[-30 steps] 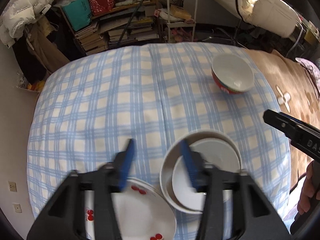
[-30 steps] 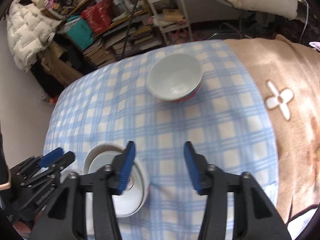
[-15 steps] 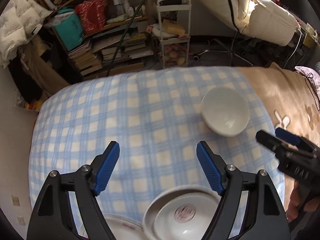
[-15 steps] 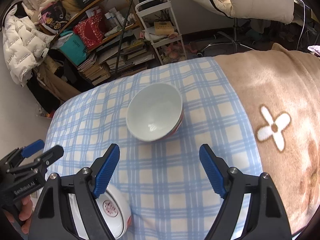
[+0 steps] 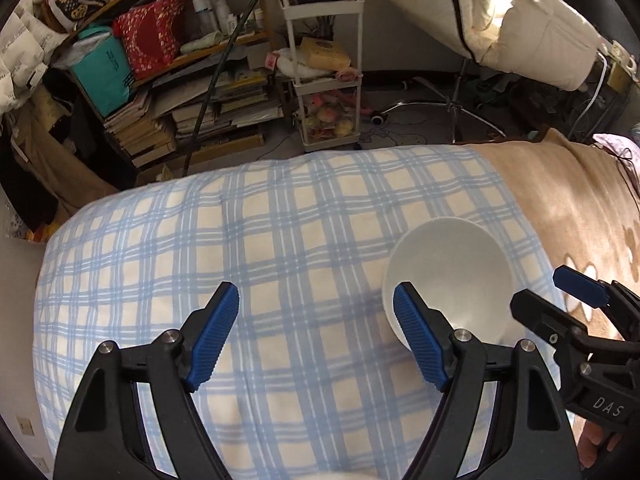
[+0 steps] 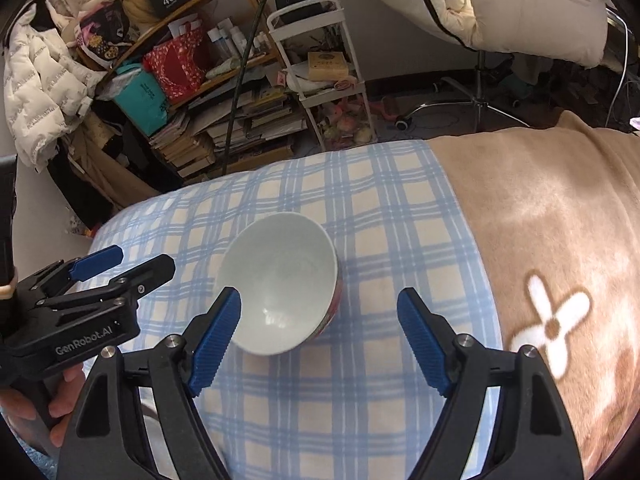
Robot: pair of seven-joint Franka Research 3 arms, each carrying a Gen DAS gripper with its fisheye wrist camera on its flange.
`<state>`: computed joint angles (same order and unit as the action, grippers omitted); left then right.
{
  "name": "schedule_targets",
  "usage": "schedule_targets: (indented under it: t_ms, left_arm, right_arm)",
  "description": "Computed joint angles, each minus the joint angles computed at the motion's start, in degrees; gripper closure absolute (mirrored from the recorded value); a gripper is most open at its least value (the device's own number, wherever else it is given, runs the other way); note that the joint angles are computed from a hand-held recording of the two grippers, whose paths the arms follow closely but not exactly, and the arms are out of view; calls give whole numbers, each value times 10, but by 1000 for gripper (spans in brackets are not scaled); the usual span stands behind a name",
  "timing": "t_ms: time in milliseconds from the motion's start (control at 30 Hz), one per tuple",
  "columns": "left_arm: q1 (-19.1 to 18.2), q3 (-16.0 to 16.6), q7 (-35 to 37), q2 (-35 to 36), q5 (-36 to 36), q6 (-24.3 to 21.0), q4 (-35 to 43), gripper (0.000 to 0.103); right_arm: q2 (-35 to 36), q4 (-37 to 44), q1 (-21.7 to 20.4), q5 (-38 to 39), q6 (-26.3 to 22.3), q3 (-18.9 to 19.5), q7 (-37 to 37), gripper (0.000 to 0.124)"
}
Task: Organize plates and bowls
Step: 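Close the left tool on the red-patterned bowl rim while the right tool grips it too, then carry the red-patterned bowl with both tools over the stacked bowls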
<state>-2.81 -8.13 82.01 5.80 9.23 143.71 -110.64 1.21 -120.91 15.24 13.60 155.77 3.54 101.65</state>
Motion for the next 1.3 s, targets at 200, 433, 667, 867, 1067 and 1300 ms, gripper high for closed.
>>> schedule_targets:
  t_ms: [200, 433, 667, 867, 1067, 1300]
  left_arm:
    - [1, -4, 8, 42, -24, -19, 30, 24]
    - [-1, -14, 18, 74, -43, -30, 49, 35]
    - [6, -28, 56, 82, -108, -46, 51, 93]
    - [-5, -22, 38, 63, -82, -45, 37, 94]
    - [-4, -18, 48, 23, -82, -54, 12, 94]
    - [-6, -11, 71, -43, -104, -63, -30, 94]
  right_arm:
    - [33, 25, -2, 28, -14, 0, -14, 56]
    - [64, 51, -5, 46, -44, -2, -35, 86]
    - [75, 64, -4, 61, -64, -1, -60, 107]
    - [69, 62, 8, 8, -69, -8, 3, 111]
    - [42, 42, 13, -10, -67, -4, 32, 112]
    - [-11, 13, 18, -45, -65, 5, 73, 112]
